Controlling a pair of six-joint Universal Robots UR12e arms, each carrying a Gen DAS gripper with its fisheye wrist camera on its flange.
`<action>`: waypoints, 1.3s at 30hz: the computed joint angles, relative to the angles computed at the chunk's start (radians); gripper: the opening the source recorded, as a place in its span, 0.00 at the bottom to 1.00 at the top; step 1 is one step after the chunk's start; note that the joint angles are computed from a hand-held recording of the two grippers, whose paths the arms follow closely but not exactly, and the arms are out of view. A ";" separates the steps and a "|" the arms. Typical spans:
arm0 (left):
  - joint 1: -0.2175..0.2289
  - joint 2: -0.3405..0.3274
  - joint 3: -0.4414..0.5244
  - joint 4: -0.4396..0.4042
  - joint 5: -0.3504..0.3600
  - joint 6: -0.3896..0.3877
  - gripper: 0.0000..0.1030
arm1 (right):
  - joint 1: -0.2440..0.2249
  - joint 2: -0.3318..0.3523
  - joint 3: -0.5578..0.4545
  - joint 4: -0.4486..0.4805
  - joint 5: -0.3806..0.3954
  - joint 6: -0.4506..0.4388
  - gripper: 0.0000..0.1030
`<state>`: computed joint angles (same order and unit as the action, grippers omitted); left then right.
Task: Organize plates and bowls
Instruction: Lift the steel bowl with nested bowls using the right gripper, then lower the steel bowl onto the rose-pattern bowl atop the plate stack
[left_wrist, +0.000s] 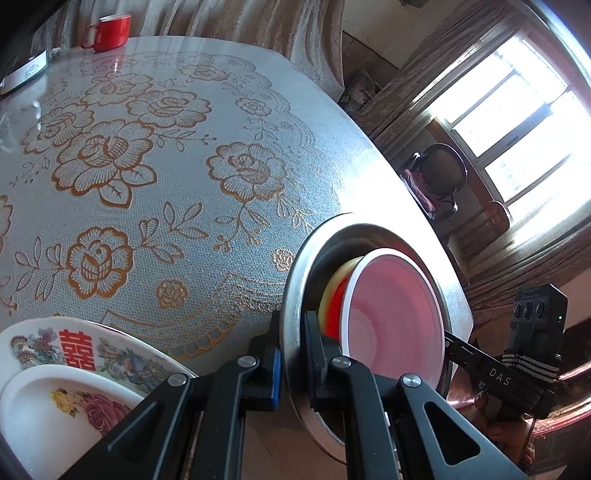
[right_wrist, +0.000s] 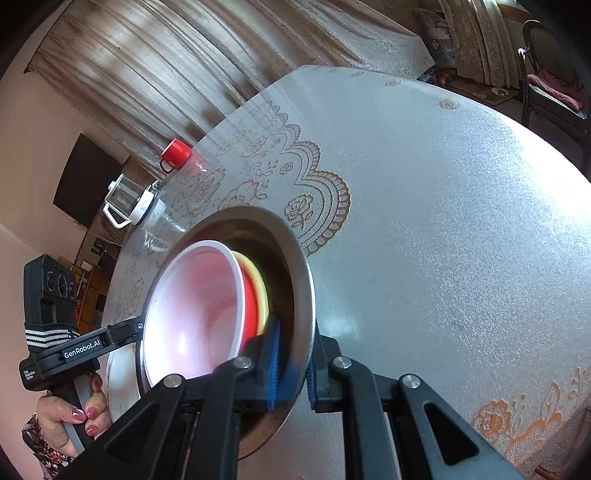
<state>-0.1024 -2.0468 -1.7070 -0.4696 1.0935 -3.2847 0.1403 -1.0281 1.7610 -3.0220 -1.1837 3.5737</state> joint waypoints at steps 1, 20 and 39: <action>0.000 0.003 -0.004 0.008 -0.002 -0.003 0.08 | 0.001 -0.003 0.002 -0.003 -0.003 -0.003 0.10; 0.051 0.112 -0.122 0.152 -0.037 -0.064 0.07 | 0.031 -0.050 0.008 -0.027 -0.005 -0.054 0.10; 0.182 0.275 -0.330 0.304 0.027 -0.156 0.07 | 0.140 -0.017 -0.103 0.053 0.077 -0.148 0.10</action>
